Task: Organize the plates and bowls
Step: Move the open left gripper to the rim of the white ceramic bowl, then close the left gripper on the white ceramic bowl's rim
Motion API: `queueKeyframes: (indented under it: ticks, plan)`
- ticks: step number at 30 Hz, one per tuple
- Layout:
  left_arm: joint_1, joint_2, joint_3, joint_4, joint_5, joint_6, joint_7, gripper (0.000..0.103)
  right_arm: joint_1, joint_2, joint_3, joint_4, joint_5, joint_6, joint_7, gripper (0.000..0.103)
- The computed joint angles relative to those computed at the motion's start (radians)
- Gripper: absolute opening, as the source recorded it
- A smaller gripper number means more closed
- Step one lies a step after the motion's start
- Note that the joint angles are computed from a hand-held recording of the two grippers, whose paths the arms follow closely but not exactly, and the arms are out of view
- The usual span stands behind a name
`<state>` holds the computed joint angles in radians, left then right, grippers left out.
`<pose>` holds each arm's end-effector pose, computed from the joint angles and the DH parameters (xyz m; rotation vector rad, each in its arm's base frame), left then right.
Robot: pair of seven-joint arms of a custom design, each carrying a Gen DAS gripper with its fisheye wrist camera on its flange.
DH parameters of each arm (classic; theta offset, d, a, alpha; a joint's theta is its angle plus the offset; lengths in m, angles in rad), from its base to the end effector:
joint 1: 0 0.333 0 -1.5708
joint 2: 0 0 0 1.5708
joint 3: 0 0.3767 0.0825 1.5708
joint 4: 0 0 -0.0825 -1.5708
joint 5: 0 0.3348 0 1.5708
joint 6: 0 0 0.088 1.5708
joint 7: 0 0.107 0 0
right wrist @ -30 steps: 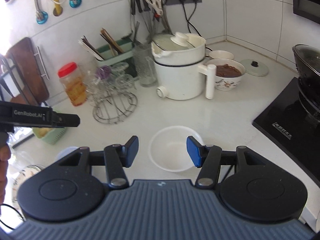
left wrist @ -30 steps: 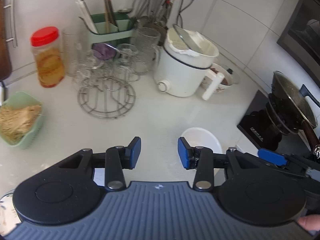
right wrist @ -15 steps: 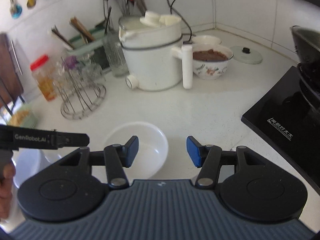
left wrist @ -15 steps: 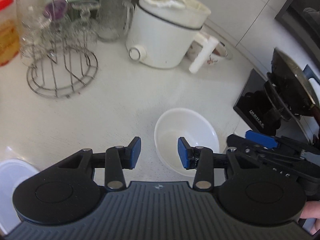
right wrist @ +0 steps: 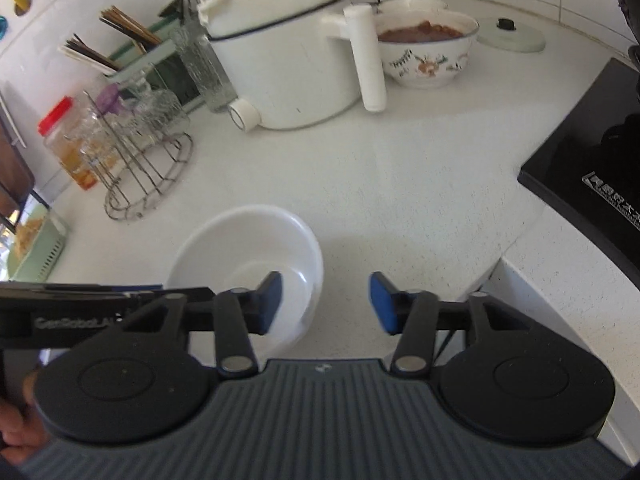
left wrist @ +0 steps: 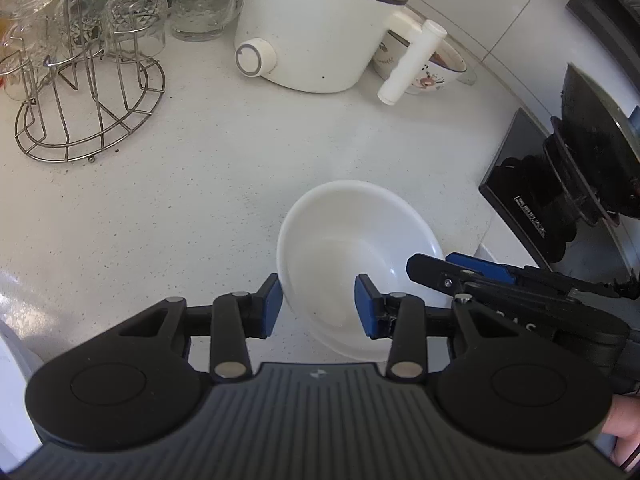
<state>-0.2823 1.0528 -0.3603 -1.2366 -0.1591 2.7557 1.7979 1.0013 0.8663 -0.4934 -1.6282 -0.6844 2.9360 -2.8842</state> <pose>0.7097 -0.3769 0.2581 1.5402 -2.5415 0.9459 0.5611 0.4625 0.2639 -1.3516 2.0803 -0.5372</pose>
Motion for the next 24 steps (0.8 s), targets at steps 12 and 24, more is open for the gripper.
queueKeyframes:
  ticks: [12,24]
  plan:
    - [-0.021,-0.005,0.033,0.014,-0.016,-0.026,-0.098,0.020,-0.029,0.013,0.025,0.019,0.020,0.013,-0.011,0.028]
    - [-0.014,-0.033,0.025,0.039,0.000,-0.101,-0.117,0.021,0.083,0.019,-0.115,-0.040,0.144,0.100,0.007,0.028]
